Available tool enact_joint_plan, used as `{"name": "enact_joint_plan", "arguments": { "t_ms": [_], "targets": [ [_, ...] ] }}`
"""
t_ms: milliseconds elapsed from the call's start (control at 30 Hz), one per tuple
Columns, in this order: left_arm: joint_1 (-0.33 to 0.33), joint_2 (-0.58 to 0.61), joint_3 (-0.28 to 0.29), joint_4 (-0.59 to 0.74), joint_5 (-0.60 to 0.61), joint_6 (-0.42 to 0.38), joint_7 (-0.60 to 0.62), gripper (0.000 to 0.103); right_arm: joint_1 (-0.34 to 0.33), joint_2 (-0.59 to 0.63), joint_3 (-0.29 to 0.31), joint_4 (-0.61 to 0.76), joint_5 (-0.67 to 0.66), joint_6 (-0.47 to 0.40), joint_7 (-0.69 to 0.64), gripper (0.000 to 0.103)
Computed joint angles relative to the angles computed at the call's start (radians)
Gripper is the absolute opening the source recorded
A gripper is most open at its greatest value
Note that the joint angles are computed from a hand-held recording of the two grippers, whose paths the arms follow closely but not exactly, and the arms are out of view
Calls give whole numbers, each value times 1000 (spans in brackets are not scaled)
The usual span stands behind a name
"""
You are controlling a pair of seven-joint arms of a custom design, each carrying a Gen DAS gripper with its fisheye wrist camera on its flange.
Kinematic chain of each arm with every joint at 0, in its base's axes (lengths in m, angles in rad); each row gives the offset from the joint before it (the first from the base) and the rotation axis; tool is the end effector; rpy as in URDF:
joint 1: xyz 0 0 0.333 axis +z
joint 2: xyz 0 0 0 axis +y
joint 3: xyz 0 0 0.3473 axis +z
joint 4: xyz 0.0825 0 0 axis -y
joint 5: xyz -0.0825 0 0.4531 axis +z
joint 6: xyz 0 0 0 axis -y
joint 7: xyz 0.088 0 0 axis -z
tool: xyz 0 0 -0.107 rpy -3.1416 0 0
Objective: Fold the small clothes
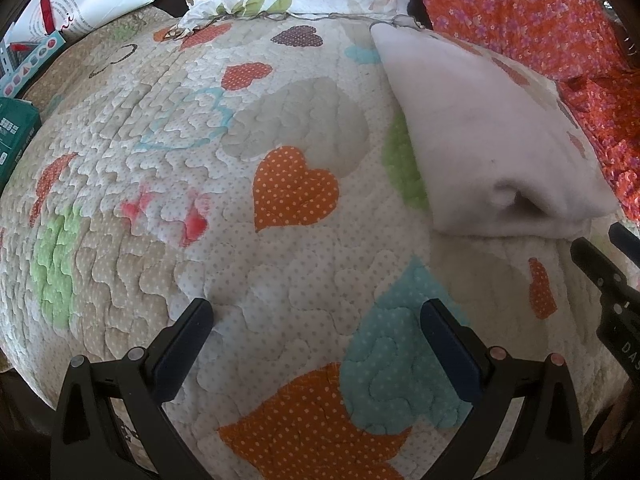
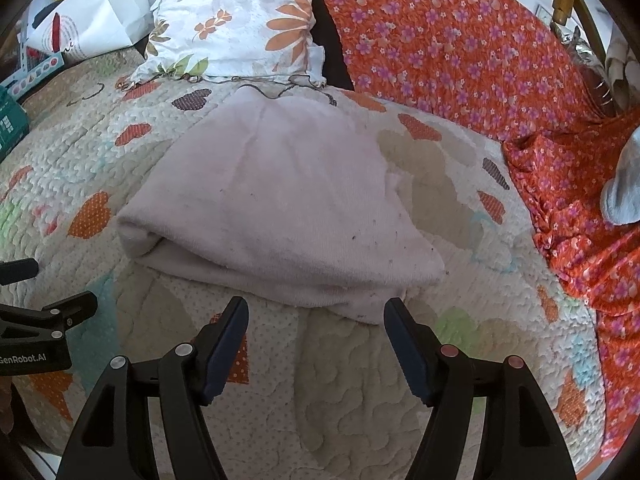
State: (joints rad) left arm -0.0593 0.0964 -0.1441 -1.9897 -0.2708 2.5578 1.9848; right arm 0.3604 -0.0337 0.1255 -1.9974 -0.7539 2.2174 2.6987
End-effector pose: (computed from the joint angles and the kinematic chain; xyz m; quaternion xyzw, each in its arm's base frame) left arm 0.6644 -0.1308 0.4641 -0.5252 0.8121 -0.2274 0.1137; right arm 0.5727 0.2782 0.5122 -0.5765 0.7421 -0.3188 0.1240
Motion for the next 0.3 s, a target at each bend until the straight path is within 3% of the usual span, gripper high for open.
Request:
{"name": "enact_joint_plan", "arguments": {
  "t_ms": [300],
  "targets": [
    [-4, -25, -8, -22, -52, 12, 61, 103, 0, 1, 0, -2, 4, 21, 0, 75]
  ]
}}
